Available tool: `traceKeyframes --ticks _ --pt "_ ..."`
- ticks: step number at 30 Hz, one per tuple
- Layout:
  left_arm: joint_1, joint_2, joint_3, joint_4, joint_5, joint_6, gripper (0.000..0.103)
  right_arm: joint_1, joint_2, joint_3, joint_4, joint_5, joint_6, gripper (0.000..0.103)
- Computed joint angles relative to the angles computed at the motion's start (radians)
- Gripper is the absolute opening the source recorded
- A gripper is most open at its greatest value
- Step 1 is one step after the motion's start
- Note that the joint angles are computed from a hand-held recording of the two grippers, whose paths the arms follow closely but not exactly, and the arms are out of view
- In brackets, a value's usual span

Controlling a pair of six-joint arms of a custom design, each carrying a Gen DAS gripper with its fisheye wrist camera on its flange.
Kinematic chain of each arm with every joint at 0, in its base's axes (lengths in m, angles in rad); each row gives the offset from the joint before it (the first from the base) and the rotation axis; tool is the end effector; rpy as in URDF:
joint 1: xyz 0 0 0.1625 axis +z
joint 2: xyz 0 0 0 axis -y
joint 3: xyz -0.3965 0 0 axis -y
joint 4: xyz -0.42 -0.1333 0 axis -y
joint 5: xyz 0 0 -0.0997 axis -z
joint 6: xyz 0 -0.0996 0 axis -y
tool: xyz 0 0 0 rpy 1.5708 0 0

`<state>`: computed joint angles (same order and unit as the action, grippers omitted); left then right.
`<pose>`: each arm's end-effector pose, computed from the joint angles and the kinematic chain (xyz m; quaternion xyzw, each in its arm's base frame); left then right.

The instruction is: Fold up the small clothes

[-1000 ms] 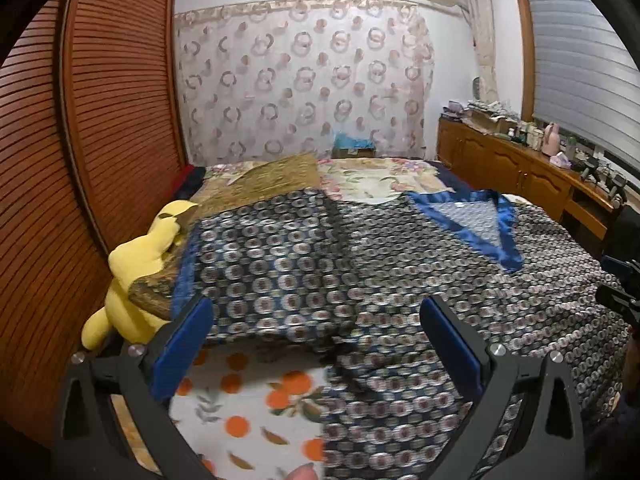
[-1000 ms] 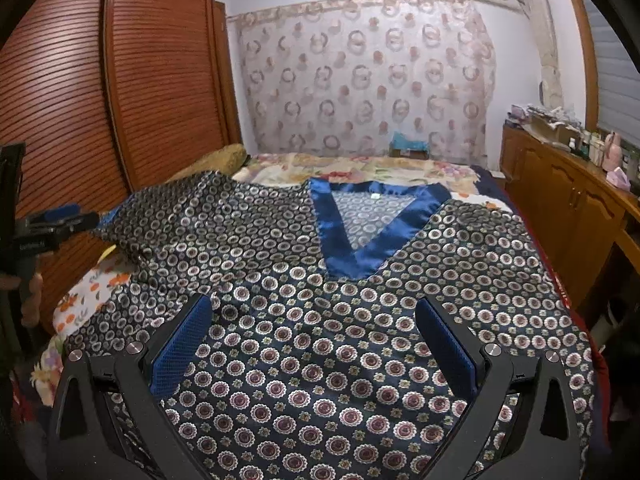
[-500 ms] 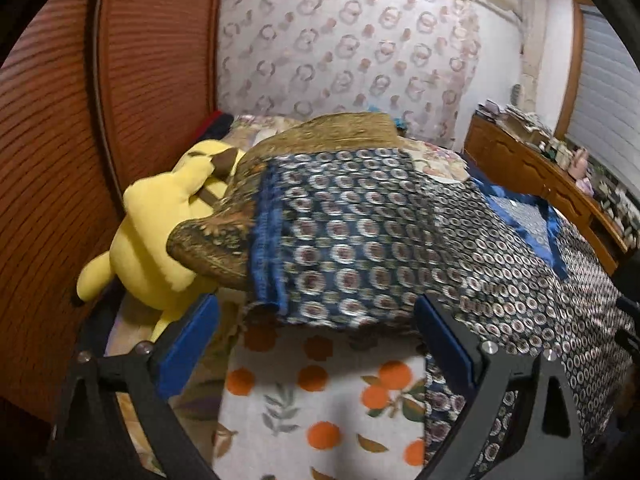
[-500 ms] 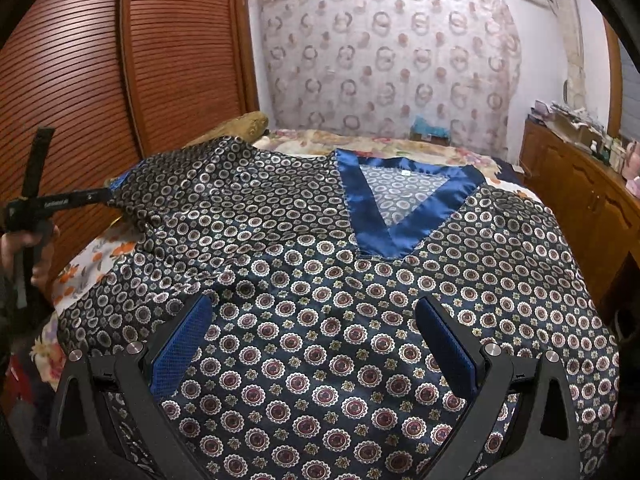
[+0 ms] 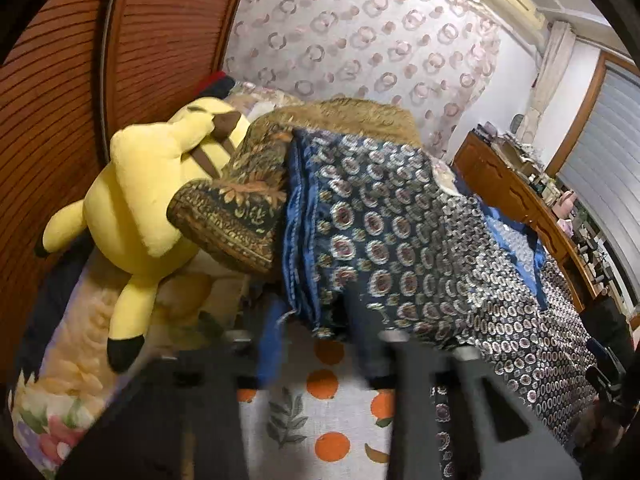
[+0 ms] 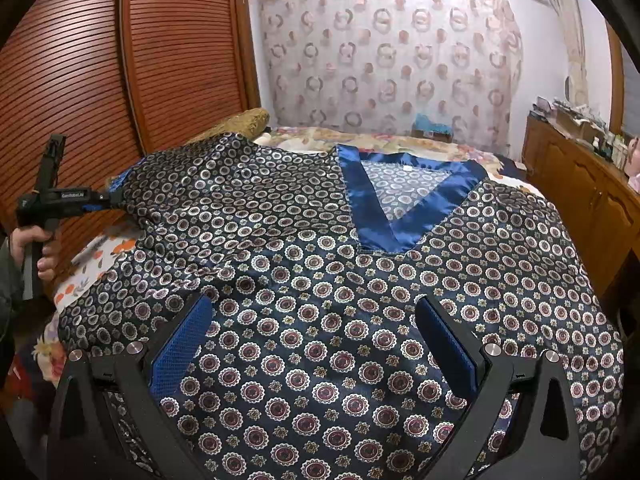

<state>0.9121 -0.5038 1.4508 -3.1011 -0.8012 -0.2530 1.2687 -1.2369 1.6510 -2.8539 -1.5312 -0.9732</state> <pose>-0.2775 -0.6896 0.0082 0.0731 0.8913 -0.3976 0.2055 -0.0638 -0.6660 0.3800 0.3065 -0.8536 0.3489 0.2361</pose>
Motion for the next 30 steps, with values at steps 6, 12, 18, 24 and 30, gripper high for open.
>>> traceKeyframes --ticks 6,12,18,24,30 --pt "-0.055 0.042 -0.061 -0.07 0.04 0.196 0.003 -0.002 0.001 -0.005 0.001 0.0 0.006 0.103" --pt "-0.093 0.13 -0.239 0.011 -0.025 0.303 0.002 -0.011 -0.006 -0.01 -0.003 0.009 0.016 0.103" --pt "-0.138 0.264 -0.463 0.157 -0.103 0.354 0.003 -0.026 -0.017 -0.019 -0.01 0.02 0.039 0.103" --pt "-0.177 0.307 -0.526 0.269 -0.135 0.362 0.003 -0.041 -0.029 -0.024 -0.008 0.031 0.057 0.103" --pt "-0.189 0.305 -0.526 0.379 -0.101 0.327 0.015 -0.046 -0.026 -0.032 -0.003 0.038 0.065 0.103"
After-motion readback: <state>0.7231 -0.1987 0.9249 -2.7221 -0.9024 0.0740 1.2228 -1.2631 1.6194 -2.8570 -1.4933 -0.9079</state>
